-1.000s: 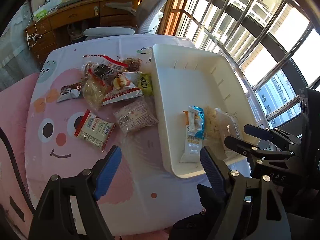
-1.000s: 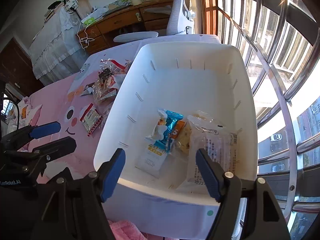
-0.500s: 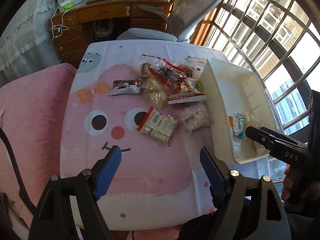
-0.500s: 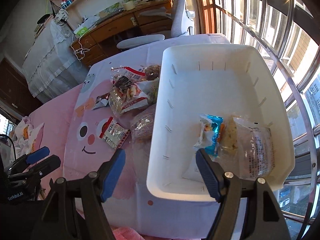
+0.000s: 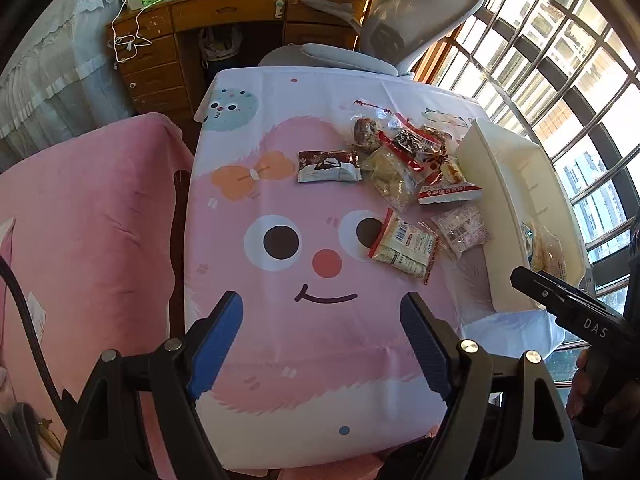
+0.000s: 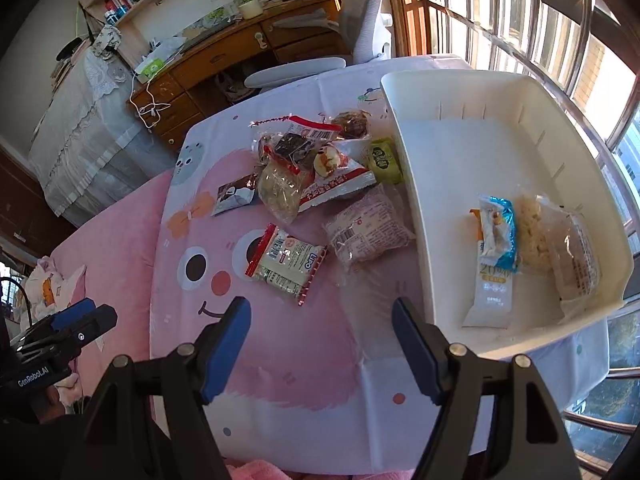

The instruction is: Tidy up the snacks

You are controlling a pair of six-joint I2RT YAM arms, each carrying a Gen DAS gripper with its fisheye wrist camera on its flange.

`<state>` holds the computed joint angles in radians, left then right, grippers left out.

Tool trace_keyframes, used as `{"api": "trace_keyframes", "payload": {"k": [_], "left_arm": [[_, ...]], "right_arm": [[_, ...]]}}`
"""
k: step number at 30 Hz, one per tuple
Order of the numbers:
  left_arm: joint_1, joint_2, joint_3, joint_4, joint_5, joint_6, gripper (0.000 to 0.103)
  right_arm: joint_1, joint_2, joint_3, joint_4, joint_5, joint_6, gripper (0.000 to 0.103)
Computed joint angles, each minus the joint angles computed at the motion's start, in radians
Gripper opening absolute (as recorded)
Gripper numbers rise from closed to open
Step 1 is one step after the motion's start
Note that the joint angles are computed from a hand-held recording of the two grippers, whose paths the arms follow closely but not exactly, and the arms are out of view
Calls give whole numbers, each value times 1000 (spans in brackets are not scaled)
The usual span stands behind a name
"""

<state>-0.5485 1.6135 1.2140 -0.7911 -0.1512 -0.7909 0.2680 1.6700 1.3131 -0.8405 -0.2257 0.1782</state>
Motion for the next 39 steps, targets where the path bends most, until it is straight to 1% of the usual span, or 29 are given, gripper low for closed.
{"api": "trace_keyframes", "payload": {"k": [6, 8, 13, 16, 20, 24, 34, 39], "left_arm": [[92, 20, -28, 47, 43, 63, 80], [120, 38, -21, 60, 51, 79, 80], [192, 103, 24, 82, 64, 130, 80], [230, 164, 76, 82, 71, 160, 80], [267, 263, 166, 73, 86, 199, 80], [293, 379, 278, 53, 112, 224, 80], [315, 679, 620, -34, 162, 259, 80], [316, 809, 789, -91, 175, 271, 80]], "right_arm": [[28, 52, -14, 18, -2, 174, 74], [33, 72, -20, 25, 14, 226, 74], [57, 111, -37, 68, 54, 341, 74], [75, 141, -34, 99, 73, 386, 74], [97, 192, -15, 149, 95, 445, 74], [120, 266, 41, 172, 116, 490, 74], [148, 441, 191, 131, 118, 540, 74], [163, 495, 253, 96, 113, 521, 74]]}}
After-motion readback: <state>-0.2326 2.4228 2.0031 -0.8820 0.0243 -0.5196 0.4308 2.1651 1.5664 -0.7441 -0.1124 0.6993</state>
